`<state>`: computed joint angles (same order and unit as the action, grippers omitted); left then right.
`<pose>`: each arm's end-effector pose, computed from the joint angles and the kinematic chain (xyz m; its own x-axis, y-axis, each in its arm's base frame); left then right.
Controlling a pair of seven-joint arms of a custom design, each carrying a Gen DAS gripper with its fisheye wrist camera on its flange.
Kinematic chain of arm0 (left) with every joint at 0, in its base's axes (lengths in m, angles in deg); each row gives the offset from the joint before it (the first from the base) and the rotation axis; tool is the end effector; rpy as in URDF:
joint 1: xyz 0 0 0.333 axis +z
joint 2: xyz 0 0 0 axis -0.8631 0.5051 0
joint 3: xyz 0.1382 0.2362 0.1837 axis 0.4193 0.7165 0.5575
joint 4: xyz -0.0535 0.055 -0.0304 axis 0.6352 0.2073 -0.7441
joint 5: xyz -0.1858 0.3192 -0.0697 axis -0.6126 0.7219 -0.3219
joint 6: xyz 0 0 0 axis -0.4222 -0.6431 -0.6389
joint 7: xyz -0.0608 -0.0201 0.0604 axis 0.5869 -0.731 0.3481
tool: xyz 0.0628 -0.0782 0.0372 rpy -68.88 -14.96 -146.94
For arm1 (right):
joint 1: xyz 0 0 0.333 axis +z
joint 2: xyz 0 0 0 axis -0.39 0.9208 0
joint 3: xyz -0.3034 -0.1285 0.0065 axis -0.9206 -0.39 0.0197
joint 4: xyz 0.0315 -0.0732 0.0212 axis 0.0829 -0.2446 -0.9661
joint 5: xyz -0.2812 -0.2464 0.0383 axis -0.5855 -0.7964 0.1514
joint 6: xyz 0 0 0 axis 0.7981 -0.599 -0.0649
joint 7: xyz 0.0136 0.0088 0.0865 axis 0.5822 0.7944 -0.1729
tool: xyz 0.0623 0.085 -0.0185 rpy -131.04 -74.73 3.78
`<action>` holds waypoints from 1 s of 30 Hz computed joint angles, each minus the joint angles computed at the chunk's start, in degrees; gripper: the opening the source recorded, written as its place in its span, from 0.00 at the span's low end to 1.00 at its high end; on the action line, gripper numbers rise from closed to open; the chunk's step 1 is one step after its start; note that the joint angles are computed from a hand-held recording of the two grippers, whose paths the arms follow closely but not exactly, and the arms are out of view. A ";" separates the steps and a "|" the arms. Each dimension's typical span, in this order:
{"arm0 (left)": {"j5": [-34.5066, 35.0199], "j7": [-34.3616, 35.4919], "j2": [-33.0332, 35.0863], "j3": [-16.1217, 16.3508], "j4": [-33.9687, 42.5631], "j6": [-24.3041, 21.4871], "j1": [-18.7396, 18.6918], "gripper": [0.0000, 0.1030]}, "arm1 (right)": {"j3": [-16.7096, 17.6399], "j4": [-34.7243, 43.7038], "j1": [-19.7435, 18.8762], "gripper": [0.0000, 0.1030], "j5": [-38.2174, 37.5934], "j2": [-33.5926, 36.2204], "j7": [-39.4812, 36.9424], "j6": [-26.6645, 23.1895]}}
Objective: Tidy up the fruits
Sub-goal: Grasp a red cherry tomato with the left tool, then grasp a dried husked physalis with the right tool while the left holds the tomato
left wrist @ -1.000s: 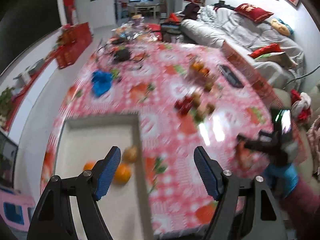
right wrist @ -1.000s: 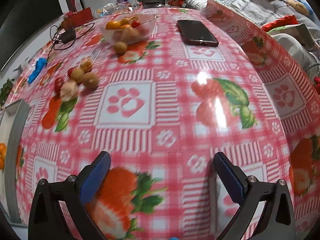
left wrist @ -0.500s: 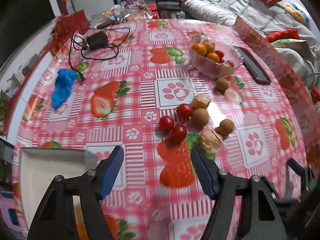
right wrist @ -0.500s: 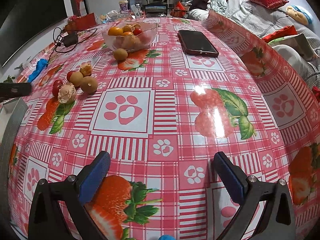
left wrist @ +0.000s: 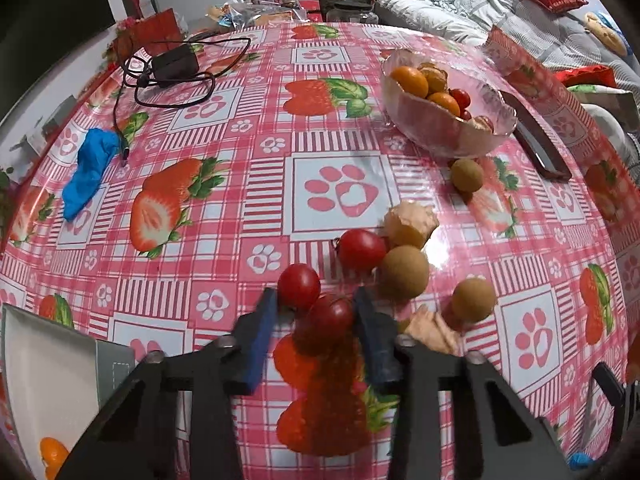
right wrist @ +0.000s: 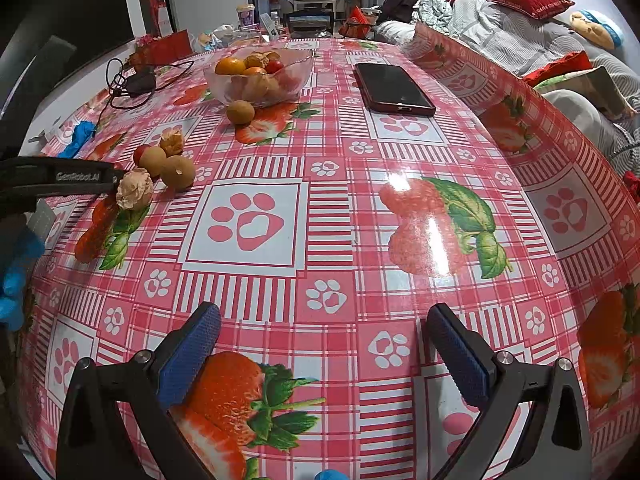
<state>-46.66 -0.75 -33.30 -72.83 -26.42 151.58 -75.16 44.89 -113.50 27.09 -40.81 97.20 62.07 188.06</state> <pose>0.5734 -0.2765 0.3330 0.0720 -0.9973 -0.0102 -0.8859 -0.0593 -0.4601 0.4753 0.1148 0.3219 0.1272 -0.9919 0.0002 -0.8187 -0.1051 -0.5645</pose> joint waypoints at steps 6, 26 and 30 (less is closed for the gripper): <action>1.39 -1.03 -2.28 0.10 -3.53 1.73 -0.03 0.23 | -0.05 -0.06 0.18 1.00 0.39 0.01 -0.25 0.11; 19.40 -18.91 -14.76 -0.61 -22.20 10.78 0.29 0.29 | 0.66 -0.05 -0.25 1.00 1.75 0.02 -1.48 0.34; 22.54 -21.79 -15.03 -0.70 -22.46 9.92 -0.06 0.44 | 0.71 -0.06 -0.26 1.00 1.96 0.01 -1.65 0.38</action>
<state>-24.12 -22.54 -48.33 -73.52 -48.88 161.49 -75.22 45.61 -113.56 26.83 -38.85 97.21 60.42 188.44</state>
